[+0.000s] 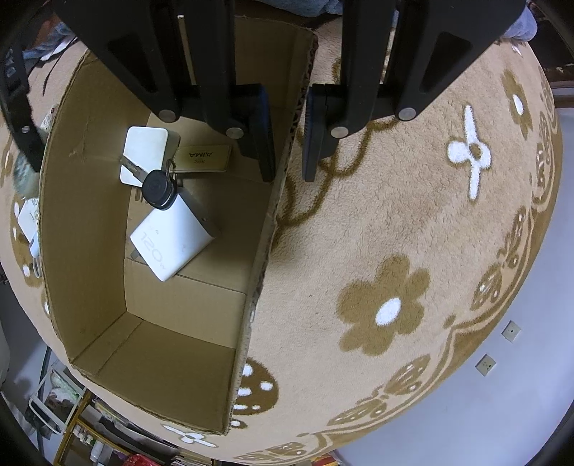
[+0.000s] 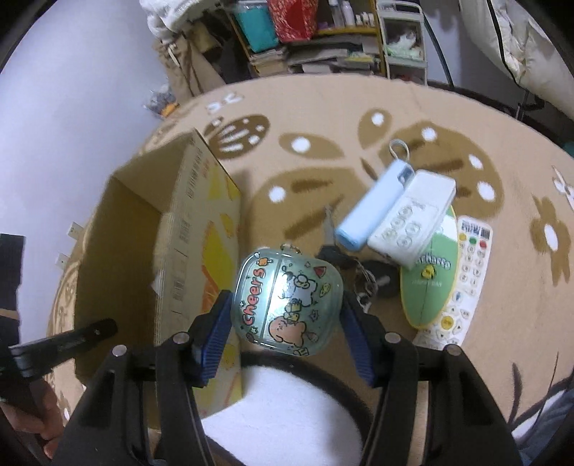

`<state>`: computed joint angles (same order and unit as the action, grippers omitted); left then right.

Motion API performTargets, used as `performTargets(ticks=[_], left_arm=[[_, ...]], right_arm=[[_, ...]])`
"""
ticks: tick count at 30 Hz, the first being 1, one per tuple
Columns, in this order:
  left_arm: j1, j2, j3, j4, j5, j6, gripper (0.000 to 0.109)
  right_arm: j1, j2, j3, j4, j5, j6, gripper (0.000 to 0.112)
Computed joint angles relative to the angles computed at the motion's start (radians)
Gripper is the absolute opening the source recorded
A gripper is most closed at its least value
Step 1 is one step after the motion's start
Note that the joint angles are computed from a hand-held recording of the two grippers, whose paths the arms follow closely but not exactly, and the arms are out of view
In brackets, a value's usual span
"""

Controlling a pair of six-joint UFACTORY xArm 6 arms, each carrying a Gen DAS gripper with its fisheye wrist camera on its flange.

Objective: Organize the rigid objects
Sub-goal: 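Carry the Cheers charm case into the box and open the right gripper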

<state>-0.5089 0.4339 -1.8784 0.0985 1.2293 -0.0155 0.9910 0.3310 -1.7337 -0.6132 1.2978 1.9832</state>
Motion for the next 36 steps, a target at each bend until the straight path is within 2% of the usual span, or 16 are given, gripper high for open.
performTargets(ticks=[2, 10, 17, 22, 36], left_arm=[[0.005, 0.007, -0.011, -0.013, 0.007, 0.000, 0.015], [0.003, 0.009, -0.014, -0.007, 0.009, 0.000, 0.015], [0.001, 0.011, -0.018, -0.003, 0.014, -0.001, 0.014], [0.000, 0.010, -0.016, -0.002, 0.013, -0.003, 0.014], [-0.001, 0.008, -0.014, -0.005, 0.015, 0.001, 0.014]], right_arm=[[0.006, 0.023, -0.045, -0.038, 0.018, -0.008, 0.064], [0.013, 0.052, -0.137, -0.139, -0.013, -0.072, 0.064], [-0.003, 0.063, -0.173, -0.153, -0.032, -0.139, 0.064], [-0.020, 0.113, -0.269, -0.154, -0.005, -0.231, 0.064], [-0.072, 0.201, -0.364, -0.098, -0.139, -0.369, 0.064]])
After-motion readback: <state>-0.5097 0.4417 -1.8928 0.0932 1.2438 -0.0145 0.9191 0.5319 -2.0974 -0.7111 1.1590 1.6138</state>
